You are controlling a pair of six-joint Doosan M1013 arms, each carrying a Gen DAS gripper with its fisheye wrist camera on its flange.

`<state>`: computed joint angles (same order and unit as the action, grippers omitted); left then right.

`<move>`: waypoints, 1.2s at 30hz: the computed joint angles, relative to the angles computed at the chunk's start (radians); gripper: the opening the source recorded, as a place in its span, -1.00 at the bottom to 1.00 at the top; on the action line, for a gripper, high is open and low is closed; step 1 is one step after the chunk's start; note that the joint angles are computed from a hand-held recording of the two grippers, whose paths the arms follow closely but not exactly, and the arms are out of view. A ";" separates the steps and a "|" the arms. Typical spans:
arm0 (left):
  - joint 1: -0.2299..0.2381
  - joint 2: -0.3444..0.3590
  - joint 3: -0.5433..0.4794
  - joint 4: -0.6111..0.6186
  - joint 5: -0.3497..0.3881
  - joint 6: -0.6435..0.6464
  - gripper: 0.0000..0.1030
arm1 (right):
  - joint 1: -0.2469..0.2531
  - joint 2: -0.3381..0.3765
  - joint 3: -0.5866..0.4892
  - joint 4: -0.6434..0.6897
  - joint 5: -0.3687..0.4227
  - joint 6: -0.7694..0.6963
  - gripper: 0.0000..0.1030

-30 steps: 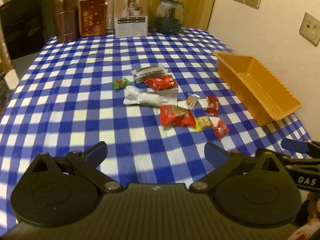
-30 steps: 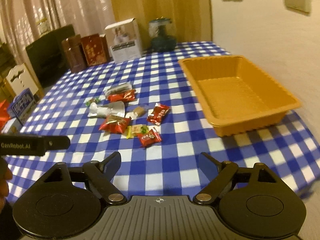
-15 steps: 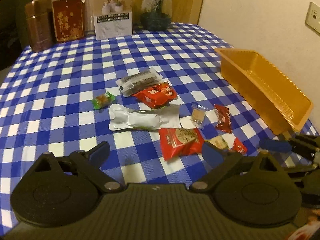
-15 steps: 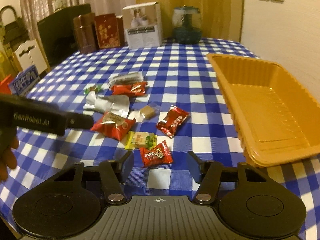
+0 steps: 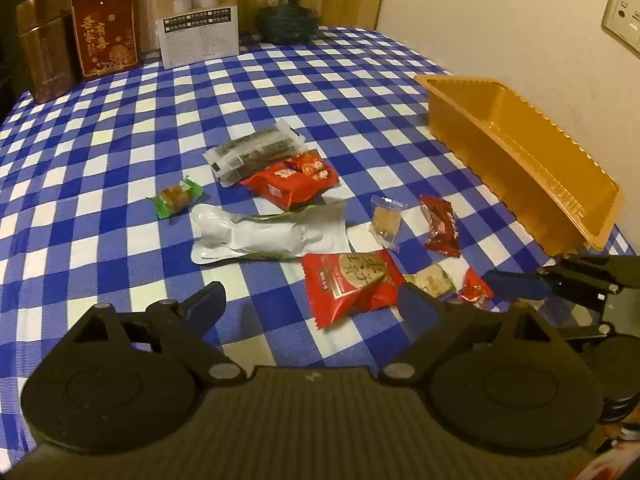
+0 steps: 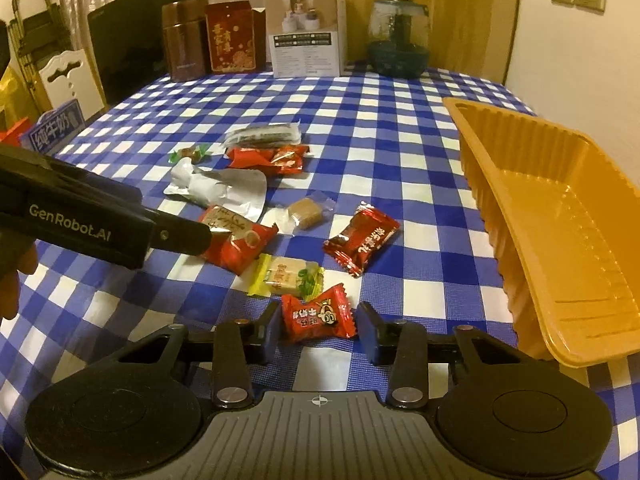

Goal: Organize snacks
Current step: 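Grasp the red candy with the right gripper while the left gripper grasps the red pastry packet, then carry both snacks over the orange tray and lower them inside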

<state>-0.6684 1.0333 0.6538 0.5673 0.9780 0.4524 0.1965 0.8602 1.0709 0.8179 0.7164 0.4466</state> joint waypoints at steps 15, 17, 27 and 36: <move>0.003 0.031 -0.038 -0.006 -0.034 -0.019 0.53 | -0.004 -0.015 0.016 -0.028 -0.078 0.143 -0.52; 0.004 0.035 -0.045 -0.007 -0.039 -0.030 0.47 | -0.006 -0.015 0.015 -0.037 -0.080 0.158 -0.52; 0.006 0.080 -0.121 -0.030 0.006 0.009 -0.14 | -0.004 -0.016 0.018 -0.050 -0.075 0.185 -0.53; 0.008 0.059 -0.081 0.002 -0.003 -0.072 -0.37 | -0.003 -0.016 0.017 -0.055 -0.073 0.195 -0.53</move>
<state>-0.6608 1.0928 0.5728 0.5689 0.9745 0.3808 0.1937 0.8440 1.0876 0.7631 0.6430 0.6418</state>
